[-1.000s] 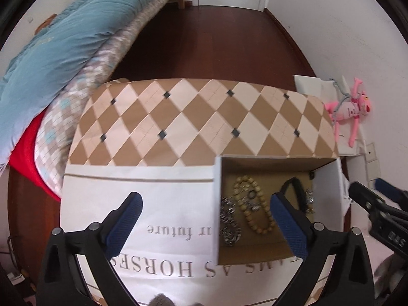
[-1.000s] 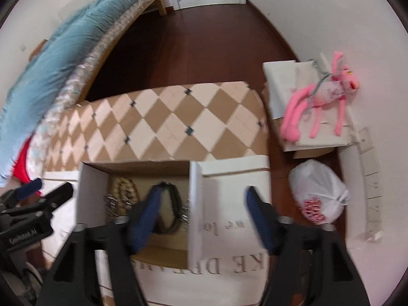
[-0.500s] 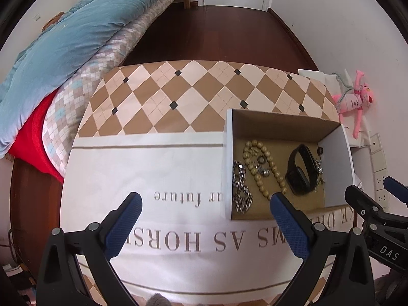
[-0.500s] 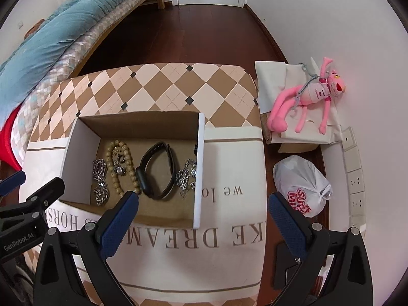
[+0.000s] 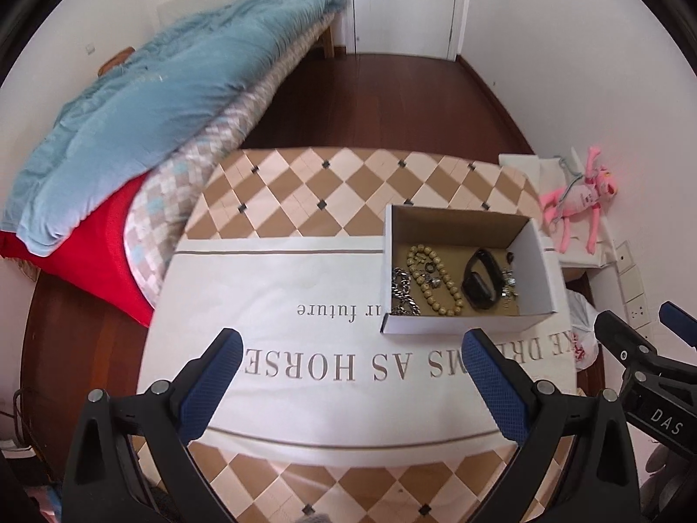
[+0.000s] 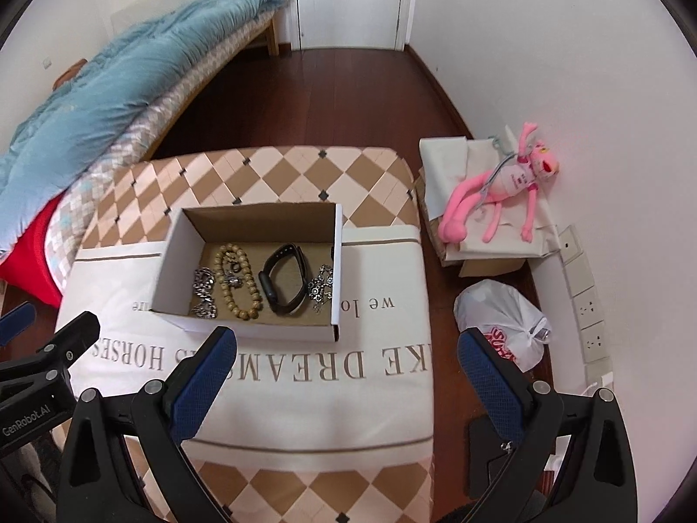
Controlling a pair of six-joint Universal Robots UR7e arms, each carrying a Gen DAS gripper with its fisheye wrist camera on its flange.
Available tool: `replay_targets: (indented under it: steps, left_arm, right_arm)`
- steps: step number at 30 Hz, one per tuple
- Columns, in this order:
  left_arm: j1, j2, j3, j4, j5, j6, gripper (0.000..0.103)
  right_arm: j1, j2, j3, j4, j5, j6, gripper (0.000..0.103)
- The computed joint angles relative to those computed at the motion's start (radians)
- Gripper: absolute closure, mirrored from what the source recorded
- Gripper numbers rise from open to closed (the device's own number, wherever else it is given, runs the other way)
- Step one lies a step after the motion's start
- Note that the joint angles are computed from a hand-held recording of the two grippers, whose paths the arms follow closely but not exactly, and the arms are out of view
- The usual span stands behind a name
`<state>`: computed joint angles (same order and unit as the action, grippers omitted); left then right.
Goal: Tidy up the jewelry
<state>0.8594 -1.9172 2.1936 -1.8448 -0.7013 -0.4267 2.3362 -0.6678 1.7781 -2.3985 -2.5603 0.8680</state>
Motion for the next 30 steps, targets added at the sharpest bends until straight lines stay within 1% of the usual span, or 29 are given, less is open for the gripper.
replay_targets:
  steps: [4,7,10,14,18,19,21,22,25,28,30]
  left_arm:
    - [-0.074,-0.076,-0.013,0.11,0.0,-0.073,0.0]
    - [-0.156,-0.134,-0.036,0.228,0.005,-0.156,0.0]
    - [-0.234,-0.178,-0.06,0.337,0.018,-0.232,0.0]
    - [-0.322,-0.215,-0.101,0.476,0.032,-0.34,0.0]
    - [-0.396,-0.242,-0.142,0.593,0.033,-0.427,0.0]
    - [-0.405,-0.248,-0.146,0.605,0.033,-0.433,0.0]
    - [-0.446,-0.259,-0.163,0.663,0.039,-0.476,0.0]
    - [-0.463,-0.263,-0.171,0.69,0.036,-0.496,0.0]
    - [-0.51,-0.27,-0.195,0.756,0.026,-0.55,0.0]
    - [-0.541,-0.273,-0.212,0.795,0.018,-0.577,0.0]
    - [-0.545,-0.273,-0.217,0.799,0.011,-0.582,0.0]
  right_arm:
    - [0.06,-0.036,0.006,0.044,-0.019,0.054,0.0]
    - [0.115,-0.061,-0.004,0.111,-0.05,0.105,0.0]
    - [0.161,-0.083,-0.017,0.187,-0.065,0.165,0.0]
    - [0.217,-0.102,-0.041,0.263,-0.084,0.216,0.0]
    - [0.263,-0.118,-0.059,0.308,-0.096,0.246,0.0]
    - [0.273,-0.121,-0.067,0.328,-0.102,0.26,0.0]
    - [0.289,-0.125,-0.078,0.35,-0.112,0.275,0.0]
    - [0.299,-0.128,-0.086,0.375,-0.119,0.292,0.0]
    - [0.318,-0.135,-0.101,0.403,-0.13,0.316,0.0]
    - [0.332,-0.141,-0.114,0.438,-0.136,0.336,0.0]
    - [0.337,-0.143,-0.118,0.441,-0.135,0.337,0.0]
